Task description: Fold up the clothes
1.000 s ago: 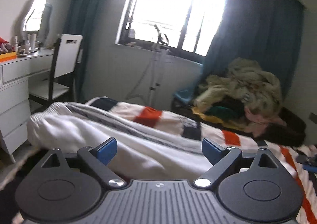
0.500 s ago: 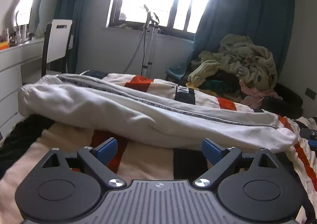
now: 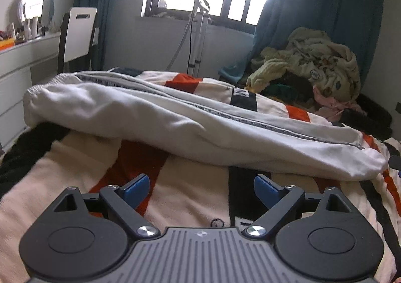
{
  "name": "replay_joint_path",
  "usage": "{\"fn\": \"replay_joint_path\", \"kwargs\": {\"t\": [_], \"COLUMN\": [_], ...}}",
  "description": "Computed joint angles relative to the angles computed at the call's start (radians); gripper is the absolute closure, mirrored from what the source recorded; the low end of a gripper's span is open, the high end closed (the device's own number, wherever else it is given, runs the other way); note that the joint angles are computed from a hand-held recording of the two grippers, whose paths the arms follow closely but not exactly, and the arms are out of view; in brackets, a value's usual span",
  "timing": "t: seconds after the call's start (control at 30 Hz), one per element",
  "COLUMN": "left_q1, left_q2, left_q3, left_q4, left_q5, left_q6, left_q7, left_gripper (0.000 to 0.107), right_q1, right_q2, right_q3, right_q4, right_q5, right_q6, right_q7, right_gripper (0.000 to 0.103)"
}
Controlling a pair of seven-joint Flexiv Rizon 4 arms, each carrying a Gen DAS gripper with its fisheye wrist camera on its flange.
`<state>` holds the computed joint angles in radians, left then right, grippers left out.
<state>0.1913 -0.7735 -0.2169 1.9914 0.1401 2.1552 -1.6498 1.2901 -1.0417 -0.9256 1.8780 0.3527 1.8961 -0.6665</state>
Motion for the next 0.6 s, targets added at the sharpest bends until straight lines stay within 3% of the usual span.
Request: {"fn": "replay_joint_path", "kwargs": {"t": [0.17,0.23,0.43,0.6], "left_q1": [0.066,0.116,0.286,0.417], "left_q2": [-0.023,-0.040,-0.102,-0.222], "left_q3": [-0.065,-0.106,-0.235,-0.343], "left_q4": [-0.022,-0.037,-0.113,-0.232], "left_q5": [0.008,0.010,-0.023,-0.070], "left_q6": [-0.052,-0.073,-0.175,-0.232], "left_q7": [-0.047,-0.082,-0.196,-0.254], "left_gripper": [0.015,0.015,0.015,0.016], "right_q1": [-0.072,-0.136,-0.455,-0.701], "right_q2": [0.043,0.079,0.164,0.121], "right_q3": [0.084,0.158,0.502,0.738], "right_q4": [-0.011,-0.019,-0.105,-0.218], "right_q5": [0.003,0.009,0.032,0.003], "right_q6": [0.027,0.059,0.138,0.122], "right_q7": [0.005,0.007,0.061,0.168], "right_gripper": [0.036,0.036,0.034,0.035]}}
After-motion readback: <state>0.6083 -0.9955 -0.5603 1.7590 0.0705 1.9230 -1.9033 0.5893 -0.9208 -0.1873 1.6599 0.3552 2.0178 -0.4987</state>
